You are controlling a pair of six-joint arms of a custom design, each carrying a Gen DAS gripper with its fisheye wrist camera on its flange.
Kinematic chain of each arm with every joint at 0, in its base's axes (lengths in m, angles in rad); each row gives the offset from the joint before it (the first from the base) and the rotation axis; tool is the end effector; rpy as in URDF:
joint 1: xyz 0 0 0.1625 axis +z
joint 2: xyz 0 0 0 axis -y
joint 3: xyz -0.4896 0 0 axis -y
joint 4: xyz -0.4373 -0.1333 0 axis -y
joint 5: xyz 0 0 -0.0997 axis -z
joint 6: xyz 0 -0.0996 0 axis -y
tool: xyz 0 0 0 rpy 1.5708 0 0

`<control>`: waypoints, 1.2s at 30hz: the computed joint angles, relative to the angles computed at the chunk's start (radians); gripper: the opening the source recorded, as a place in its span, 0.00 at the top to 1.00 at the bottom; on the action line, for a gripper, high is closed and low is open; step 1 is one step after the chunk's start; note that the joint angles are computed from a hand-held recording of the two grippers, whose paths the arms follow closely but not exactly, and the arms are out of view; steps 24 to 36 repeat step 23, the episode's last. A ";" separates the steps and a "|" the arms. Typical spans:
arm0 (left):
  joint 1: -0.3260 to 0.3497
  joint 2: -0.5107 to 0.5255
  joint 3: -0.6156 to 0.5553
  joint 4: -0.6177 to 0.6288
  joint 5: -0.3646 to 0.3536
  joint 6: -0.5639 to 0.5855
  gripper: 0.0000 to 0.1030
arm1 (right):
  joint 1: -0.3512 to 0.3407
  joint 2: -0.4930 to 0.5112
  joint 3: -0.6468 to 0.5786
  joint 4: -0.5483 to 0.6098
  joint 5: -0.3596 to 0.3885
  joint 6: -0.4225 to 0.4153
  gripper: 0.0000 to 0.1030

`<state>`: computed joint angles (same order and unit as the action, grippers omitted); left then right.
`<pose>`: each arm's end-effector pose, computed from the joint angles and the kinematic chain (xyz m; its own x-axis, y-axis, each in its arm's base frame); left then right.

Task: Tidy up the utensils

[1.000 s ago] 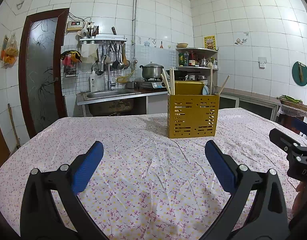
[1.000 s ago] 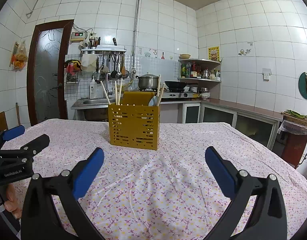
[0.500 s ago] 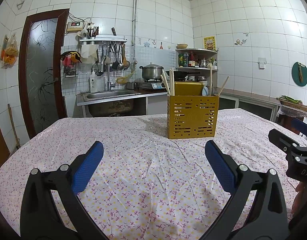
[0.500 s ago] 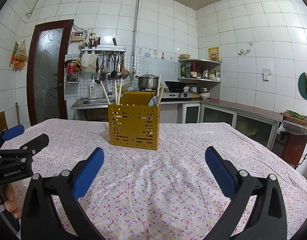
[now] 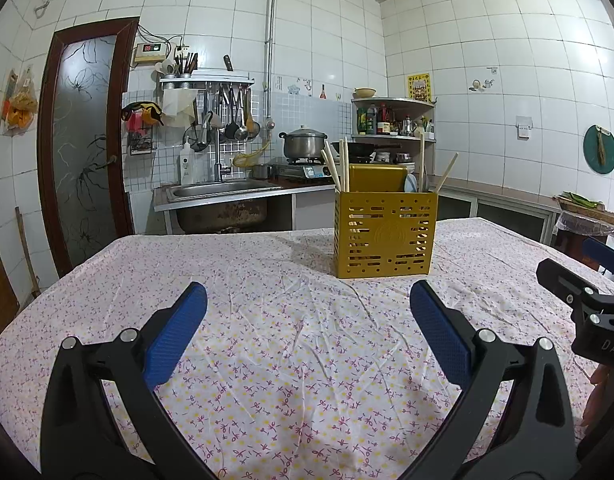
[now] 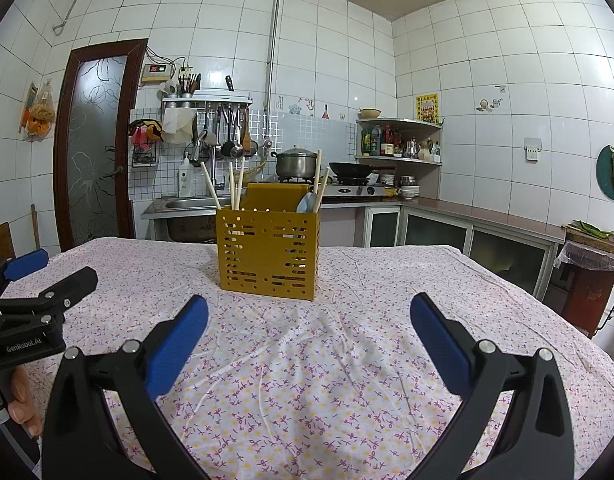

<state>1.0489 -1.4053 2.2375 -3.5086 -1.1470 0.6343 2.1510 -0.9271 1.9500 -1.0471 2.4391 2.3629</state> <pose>-0.0987 -0.5211 0.3704 -0.6515 0.3399 -0.6782 0.7570 0.2327 -0.6106 0.3704 -0.4607 0.0827 -0.6917 0.2163 0.6890 -0.6639 0.1850 -0.7246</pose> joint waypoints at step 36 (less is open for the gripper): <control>-0.004 -0.003 0.002 -0.002 0.001 0.000 0.05 | 0.000 0.000 0.001 -0.001 0.000 -0.001 0.04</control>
